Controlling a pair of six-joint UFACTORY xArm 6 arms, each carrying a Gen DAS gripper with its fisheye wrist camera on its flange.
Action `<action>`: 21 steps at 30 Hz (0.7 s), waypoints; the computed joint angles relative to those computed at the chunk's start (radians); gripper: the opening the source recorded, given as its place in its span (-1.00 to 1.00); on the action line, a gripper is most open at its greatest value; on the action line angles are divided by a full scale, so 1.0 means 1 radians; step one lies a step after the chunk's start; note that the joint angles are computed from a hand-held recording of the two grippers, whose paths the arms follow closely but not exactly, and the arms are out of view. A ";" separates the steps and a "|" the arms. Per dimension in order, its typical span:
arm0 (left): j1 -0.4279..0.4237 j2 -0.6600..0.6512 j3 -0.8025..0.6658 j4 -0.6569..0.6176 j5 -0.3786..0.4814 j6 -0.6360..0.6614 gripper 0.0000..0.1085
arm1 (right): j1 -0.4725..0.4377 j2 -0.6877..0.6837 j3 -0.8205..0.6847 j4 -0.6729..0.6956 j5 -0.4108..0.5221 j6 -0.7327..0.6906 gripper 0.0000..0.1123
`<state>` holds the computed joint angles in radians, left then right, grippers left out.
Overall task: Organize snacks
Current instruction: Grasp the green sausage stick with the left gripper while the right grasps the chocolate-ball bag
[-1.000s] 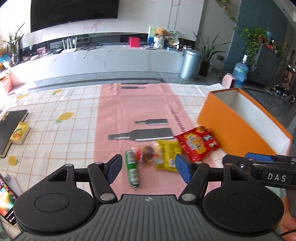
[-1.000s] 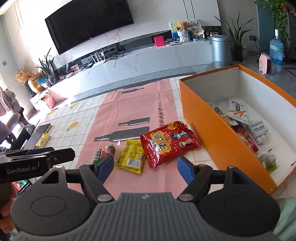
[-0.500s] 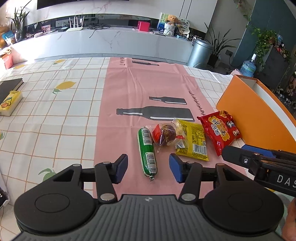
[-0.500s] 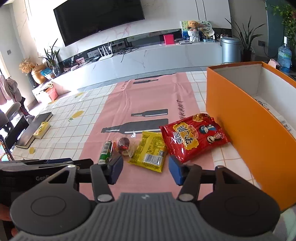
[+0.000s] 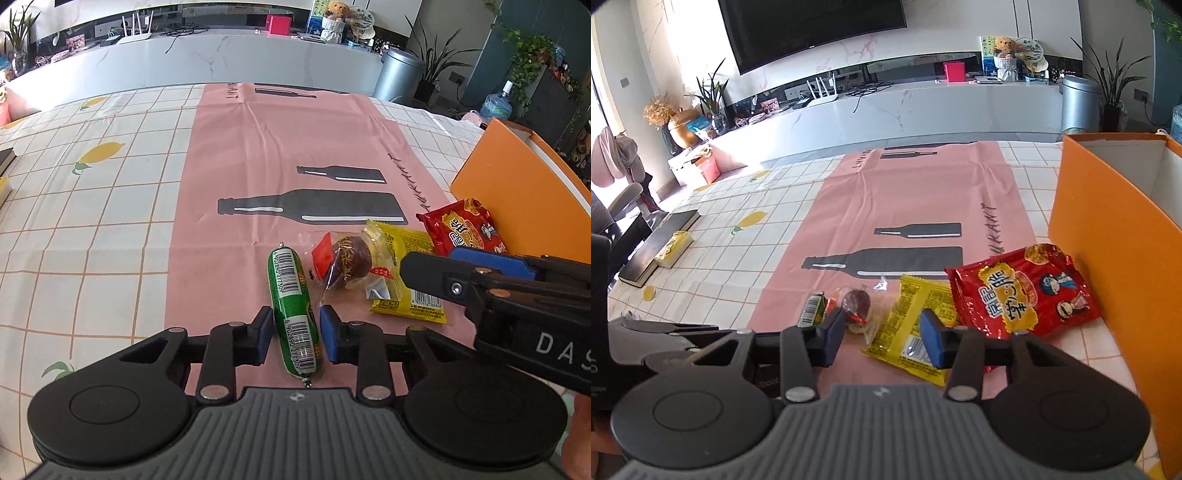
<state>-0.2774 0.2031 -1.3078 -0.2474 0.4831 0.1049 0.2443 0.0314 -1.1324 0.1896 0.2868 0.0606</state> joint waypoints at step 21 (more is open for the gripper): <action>0.043 0.004 -0.022 -0.134 0.051 0.089 -0.31 | 0.028 0.190 -0.163 0.035 -0.021 -0.092 -0.10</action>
<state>-0.2345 0.2068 -1.3295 -0.3815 0.5336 0.1937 0.2722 0.2212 -1.2954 0.2242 0.2658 -0.0313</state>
